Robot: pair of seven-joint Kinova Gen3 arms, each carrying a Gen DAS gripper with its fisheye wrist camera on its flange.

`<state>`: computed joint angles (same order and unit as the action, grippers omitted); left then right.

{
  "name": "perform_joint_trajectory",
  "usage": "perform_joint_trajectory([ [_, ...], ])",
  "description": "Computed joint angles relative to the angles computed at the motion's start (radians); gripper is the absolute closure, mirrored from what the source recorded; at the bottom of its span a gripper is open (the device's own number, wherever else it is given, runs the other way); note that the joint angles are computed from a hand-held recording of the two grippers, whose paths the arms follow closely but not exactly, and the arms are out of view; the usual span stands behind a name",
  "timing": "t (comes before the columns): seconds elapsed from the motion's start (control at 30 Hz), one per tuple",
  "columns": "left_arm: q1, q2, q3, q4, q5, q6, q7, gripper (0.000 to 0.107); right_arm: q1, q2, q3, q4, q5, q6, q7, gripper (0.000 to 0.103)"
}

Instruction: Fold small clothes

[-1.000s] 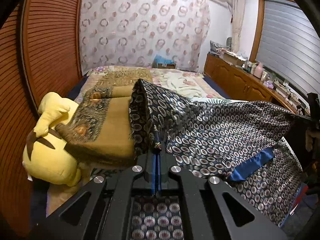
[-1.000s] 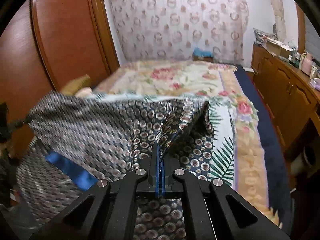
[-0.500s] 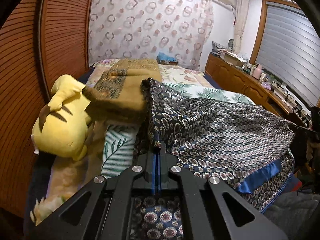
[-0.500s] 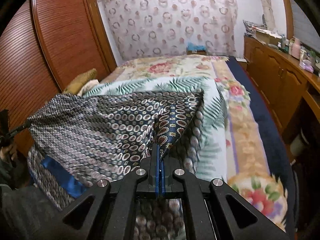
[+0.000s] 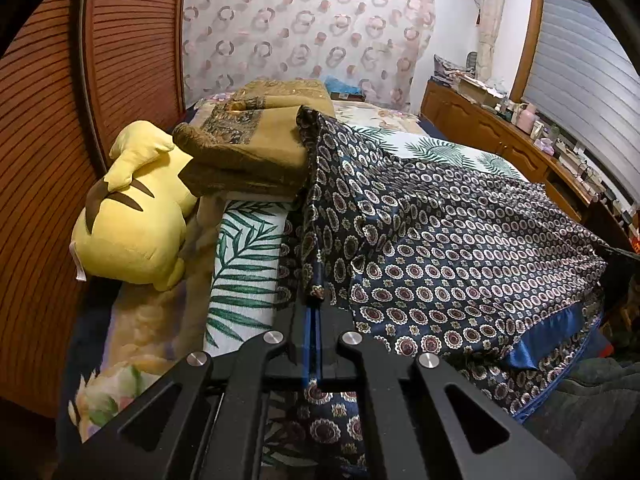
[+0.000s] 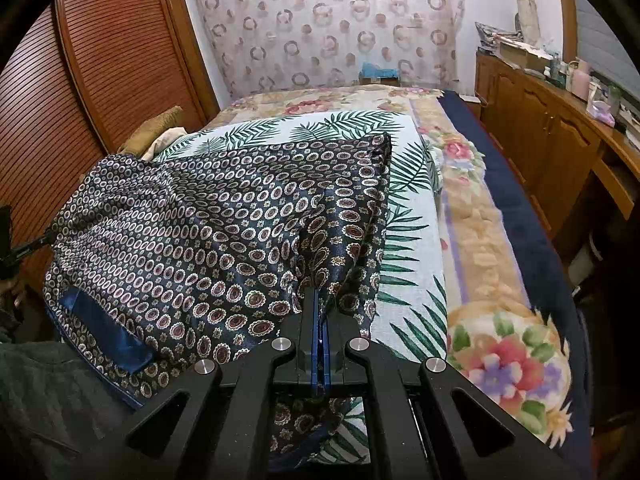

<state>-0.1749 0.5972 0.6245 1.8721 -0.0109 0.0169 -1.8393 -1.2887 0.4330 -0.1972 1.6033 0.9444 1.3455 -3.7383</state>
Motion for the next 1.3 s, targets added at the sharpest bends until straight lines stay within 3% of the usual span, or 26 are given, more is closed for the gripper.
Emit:
perform_joint_trajectory([
  [0.3,-0.029,-0.015,0.017,-0.002,0.003,0.023,-0.022,0.105,0.006,0.003,0.000,-0.011,-0.012,-0.009,0.036,0.102],
  [0.4,-0.017,-0.025,0.000,0.003,0.015,0.005,-0.026,0.085,0.010,-0.002,0.004,-0.001,0.003,-0.026,0.035,0.099],
  [0.47,-0.035,-0.023,0.017,0.008,0.012,-0.014,-0.022,0.062,0.011,0.001,0.010,-0.012,0.010,-0.003,0.057,0.095],
  [0.5,-0.051,-0.019,0.034,0.009,0.008,-0.017,-0.019,0.060,0.012,0.000,0.012,-0.012,0.016,0.003,0.061,0.093],
  [0.63,-0.042,-0.009,0.026,-0.012,-0.005,-0.022,0.001,0.052,0.026,0.003,0.022,-0.035,0.035,0.038,0.122,0.056],
  [0.7,-0.032,0.007,0.024,-0.031,-0.012,-0.018,0.008,0.042,0.045,-0.002,0.030,-0.031,0.056,0.032,0.140,0.048],
  [0.83,0.010,0.041,-0.007,-0.079,-0.014,0.007,0.014,0.041,0.104,0.010,0.047,-0.045,0.080,0.006,0.213,0.044],
  [1.0,0.100,0.072,-0.099,-0.142,0.012,0.043,0.013,0.041,0.216,0.021,0.081,-0.024,0.100,-0.119,0.261,0.041],
  [1.3,0.153,0.096,-0.158,-0.180,0.054,0.085,-0.017,0.041,0.387,0.089,0.158,-0.081,-0.008,-0.305,0.384,0.041],
])
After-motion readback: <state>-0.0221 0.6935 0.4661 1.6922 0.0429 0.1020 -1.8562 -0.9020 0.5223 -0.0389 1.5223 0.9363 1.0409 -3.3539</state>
